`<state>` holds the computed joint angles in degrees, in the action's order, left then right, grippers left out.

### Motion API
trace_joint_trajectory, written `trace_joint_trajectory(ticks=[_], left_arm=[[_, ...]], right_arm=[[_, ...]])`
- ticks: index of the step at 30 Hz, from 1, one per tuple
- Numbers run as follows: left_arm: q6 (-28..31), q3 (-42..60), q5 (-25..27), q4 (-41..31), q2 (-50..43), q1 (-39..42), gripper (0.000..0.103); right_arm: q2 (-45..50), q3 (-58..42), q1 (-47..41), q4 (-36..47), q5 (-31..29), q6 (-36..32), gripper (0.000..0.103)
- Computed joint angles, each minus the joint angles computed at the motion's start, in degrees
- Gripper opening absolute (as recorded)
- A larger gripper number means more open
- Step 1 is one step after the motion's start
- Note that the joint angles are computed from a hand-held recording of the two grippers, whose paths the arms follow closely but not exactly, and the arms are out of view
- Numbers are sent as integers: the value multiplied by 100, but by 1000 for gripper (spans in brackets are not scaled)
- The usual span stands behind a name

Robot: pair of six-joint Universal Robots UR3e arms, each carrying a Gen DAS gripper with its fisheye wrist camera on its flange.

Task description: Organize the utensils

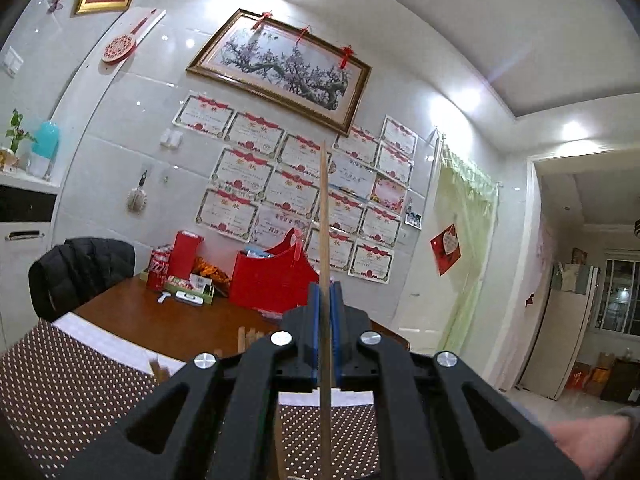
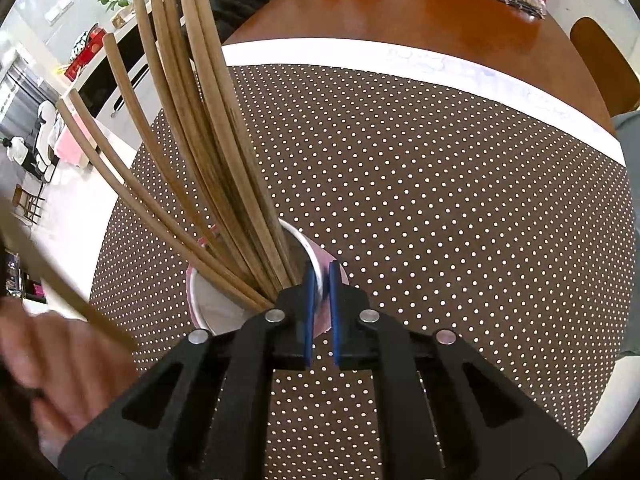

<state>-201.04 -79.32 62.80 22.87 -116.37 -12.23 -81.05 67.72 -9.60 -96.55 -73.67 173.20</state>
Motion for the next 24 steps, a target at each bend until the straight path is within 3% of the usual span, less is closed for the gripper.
trace_joint_trajectory(ticks=[6,7,8,10,11,12,13,16,18,24], left_arm=[[255,-241,-222,61,-100,54,7],[387,-325,-249,-59,-32,59,20],[423,-397,-256,-65,11,71,49],[289,-658,-158,117,143,140,73],[238,-751,-130,125,220,187,76],[252,-812,-101,38,305,224,77],[324,-874,32,-122,422,236,82],[587,-1049,317,-391,709,262,85],[857,-1160,572,-696,979,244,88],[1406,-1365,1117,-1986,1904,274,91]], right_arm=[[-82,112,-52,-101,129,70,9],[-102,108,-62,-82,167,113,9],[-124,140,-96,-94,216,136,9],[-187,267,-179,-176,274,121,16],[-214,307,-198,-214,281,148,37],[-276,406,-228,-303,316,179,67],[-375,551,-249,-476,305,237,75],[-622,794,-402,-664,555,304,84],[-760,946,-442,-868,555,418,95],[-1336,1430,-633,-1324,509,773,96]])
